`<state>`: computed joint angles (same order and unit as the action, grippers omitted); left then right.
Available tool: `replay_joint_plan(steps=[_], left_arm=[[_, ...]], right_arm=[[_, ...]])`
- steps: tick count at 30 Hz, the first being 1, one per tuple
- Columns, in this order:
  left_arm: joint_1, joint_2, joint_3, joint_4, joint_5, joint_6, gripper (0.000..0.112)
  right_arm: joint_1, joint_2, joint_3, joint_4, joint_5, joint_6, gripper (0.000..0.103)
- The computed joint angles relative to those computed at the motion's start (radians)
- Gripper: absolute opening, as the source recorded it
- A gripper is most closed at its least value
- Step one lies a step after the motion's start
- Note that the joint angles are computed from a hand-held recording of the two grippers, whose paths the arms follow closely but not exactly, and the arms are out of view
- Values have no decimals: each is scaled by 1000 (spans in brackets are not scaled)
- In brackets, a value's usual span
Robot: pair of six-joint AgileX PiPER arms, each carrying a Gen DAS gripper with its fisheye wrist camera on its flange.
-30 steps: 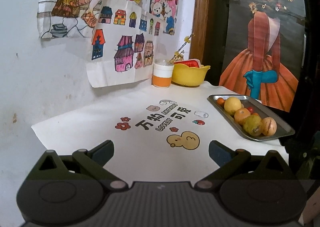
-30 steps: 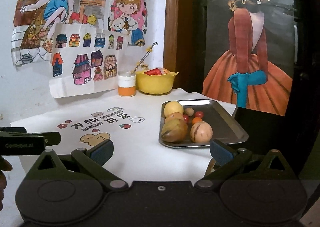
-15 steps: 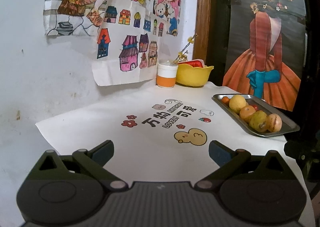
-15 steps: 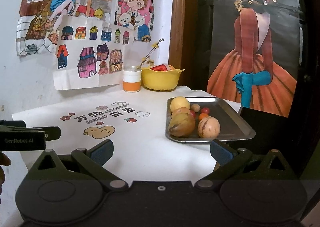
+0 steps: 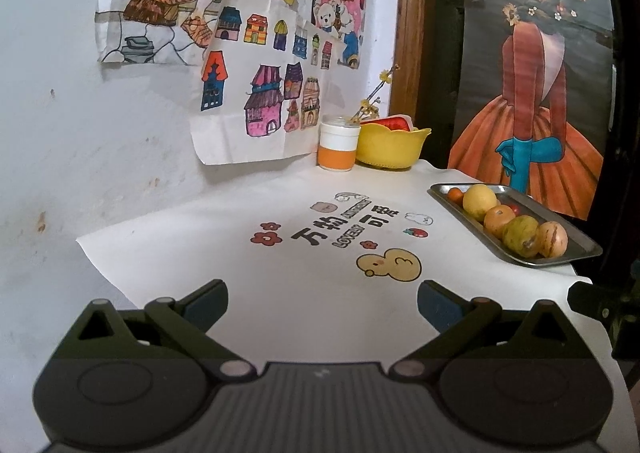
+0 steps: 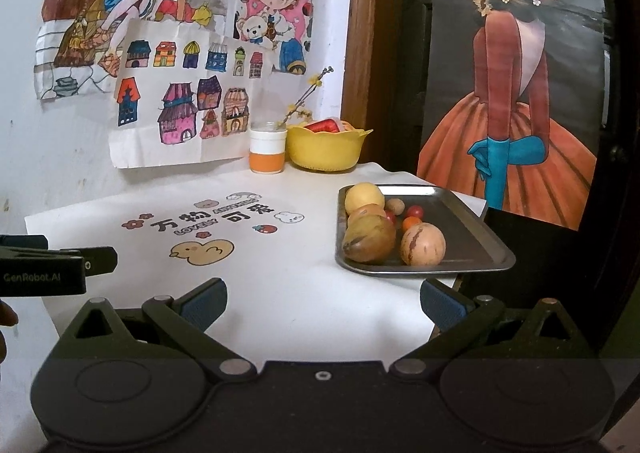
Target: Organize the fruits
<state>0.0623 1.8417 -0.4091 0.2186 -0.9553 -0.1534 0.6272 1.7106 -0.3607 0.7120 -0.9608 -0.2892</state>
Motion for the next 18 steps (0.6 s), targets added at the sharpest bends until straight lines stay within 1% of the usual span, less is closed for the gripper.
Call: replay_joint_plan(steps=[9, 18], left_arm=[[23, 10, 1, 20, -7, -11, 103], [20, 14, 12, 22, -19, 0, 103]], right_arm=[[3, 1, 0, 1, 2, 2, 102], [10, 2, -4, 8, 6, -1, 102]])
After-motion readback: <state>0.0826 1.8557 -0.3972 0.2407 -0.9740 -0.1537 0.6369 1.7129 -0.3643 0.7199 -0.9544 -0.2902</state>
